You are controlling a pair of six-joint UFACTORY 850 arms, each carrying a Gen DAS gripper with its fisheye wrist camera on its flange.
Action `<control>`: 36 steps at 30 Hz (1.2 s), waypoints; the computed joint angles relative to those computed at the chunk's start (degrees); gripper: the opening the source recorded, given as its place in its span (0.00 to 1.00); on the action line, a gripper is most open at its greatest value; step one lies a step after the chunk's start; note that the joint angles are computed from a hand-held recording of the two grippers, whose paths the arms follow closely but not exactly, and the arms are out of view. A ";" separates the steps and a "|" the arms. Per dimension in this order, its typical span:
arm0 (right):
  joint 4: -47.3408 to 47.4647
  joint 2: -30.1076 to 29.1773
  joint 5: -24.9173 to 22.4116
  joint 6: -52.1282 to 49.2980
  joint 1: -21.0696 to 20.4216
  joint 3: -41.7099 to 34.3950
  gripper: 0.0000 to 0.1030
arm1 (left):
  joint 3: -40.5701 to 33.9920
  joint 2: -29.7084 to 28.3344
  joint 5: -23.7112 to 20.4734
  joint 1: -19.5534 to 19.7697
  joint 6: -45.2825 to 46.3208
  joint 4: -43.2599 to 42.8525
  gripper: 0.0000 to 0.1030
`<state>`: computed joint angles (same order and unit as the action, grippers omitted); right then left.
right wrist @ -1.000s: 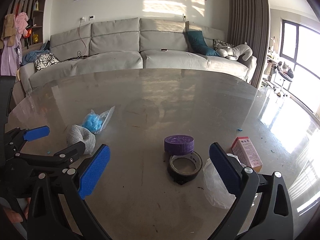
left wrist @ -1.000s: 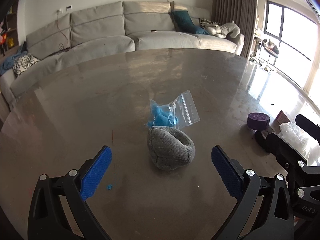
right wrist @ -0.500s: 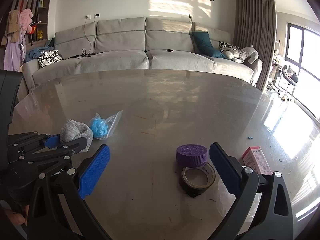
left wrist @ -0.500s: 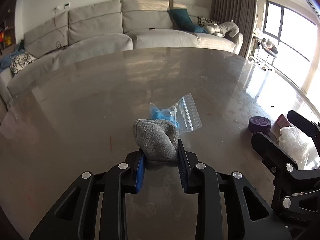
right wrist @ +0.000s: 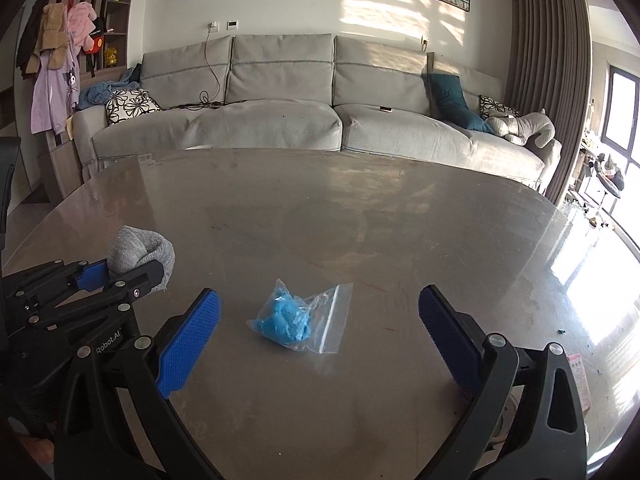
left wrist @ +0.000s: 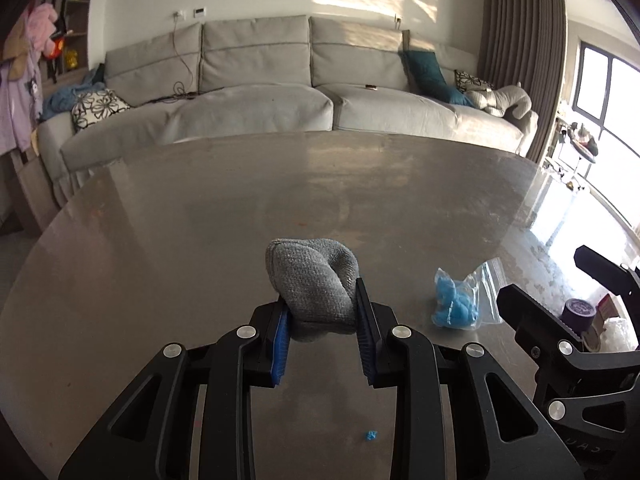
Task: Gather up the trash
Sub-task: 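Grasp the blue zip bag with the right tool while the left tool holds the sock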
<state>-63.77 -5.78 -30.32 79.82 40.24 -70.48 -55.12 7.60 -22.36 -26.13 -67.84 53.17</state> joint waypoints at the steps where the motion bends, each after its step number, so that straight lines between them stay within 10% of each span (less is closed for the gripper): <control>1: 0.71 -0.89 0.06 -0.17 -0.02 -0.89 0.96 | -0.40 -0.40 -1.02 -0.09 -2.13 2.62 0.28; 18: 20.34 -10.79 -4.79 -14.83 -1.23 -10.01 0.95 | 0.84 0.71 0.46 1.28 -5.35 5.88 0.28; 23: 27.81 -10.97 -3.48 -21.35 -2.29 -10.40 0.36 | 1.33 1.22 1.04 1.29 -6.71 7.26 0.28; 36: 10.51 -2.78 -3.46 -6.84 1.51 -3.89 0.31 | 2.50 3.27 2.72 1.61 -3.71 4.86 0.28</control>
<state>-53.25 -8.56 -33.78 72.98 41.75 -74.37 -52.62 10.87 -19.64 -24.52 -71.55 58.03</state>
